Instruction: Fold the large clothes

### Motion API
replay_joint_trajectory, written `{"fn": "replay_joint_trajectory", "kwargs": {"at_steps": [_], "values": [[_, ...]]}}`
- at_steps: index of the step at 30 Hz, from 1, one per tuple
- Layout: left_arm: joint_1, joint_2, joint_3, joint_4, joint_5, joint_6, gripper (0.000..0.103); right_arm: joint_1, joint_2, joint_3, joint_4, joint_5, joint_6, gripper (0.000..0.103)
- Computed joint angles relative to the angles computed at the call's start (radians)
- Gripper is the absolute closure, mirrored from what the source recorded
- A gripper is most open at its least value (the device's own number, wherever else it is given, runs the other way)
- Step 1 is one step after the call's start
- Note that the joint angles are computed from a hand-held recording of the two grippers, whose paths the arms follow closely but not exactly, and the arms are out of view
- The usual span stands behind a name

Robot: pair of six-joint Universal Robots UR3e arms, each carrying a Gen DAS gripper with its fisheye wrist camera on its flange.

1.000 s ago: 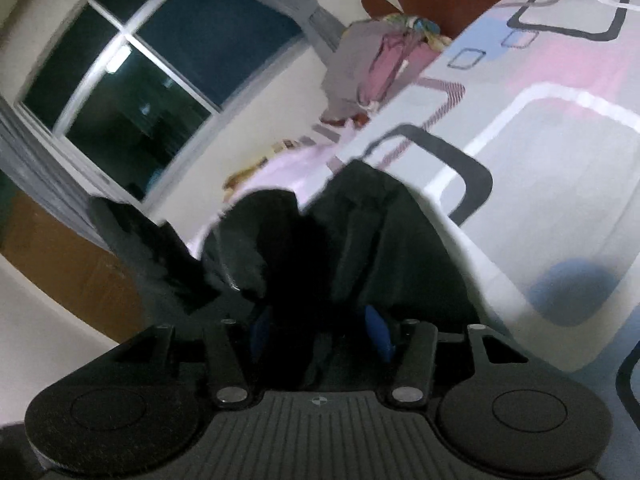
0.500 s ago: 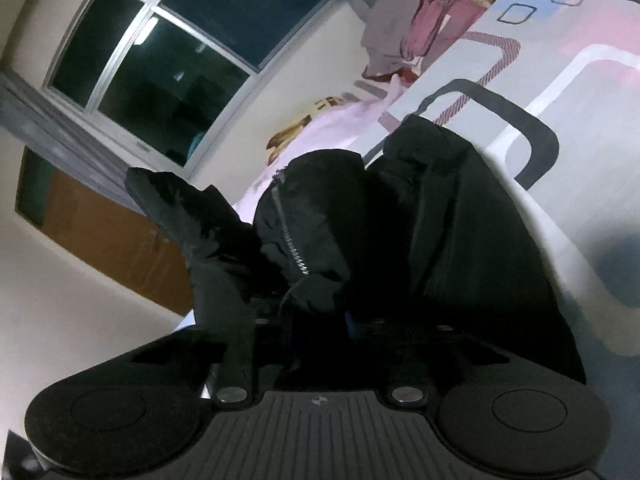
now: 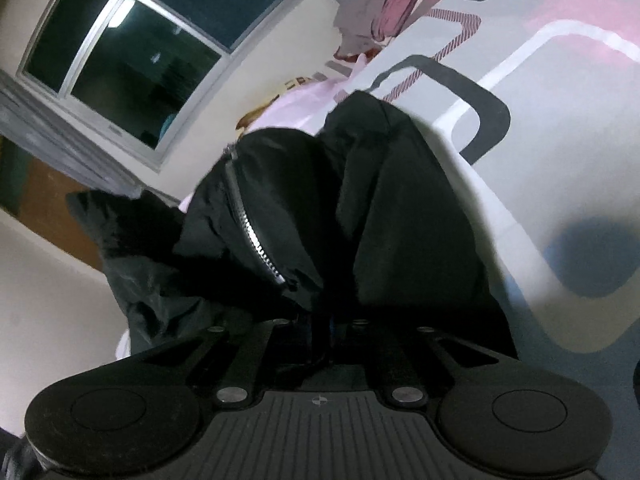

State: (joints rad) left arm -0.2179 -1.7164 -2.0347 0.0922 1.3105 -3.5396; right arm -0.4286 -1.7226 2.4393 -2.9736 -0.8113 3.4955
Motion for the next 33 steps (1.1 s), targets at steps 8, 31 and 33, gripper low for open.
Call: {"fn": "replay_joint_trajectory", "kwargs": {"at_steps": [8,31,33], "values": [[-0.041,-0.186,0.234,-0.099,0.003,-0.009,0.073,-0.072,-0.120,0.036,0.063,0.025,-0.116,0.080],[-0.139,-0.229,0.373,-0.270,0.084,0.151,0.075,-0.076,-0.084,0.077,0.096,0.172,-0.417,0.093],[-0.179,-0.267,0.427,-0.301,0.111,0.178,0.075,-0.150,-0.119,0.175,0.110,0.203,-0.477,0.093]]}}
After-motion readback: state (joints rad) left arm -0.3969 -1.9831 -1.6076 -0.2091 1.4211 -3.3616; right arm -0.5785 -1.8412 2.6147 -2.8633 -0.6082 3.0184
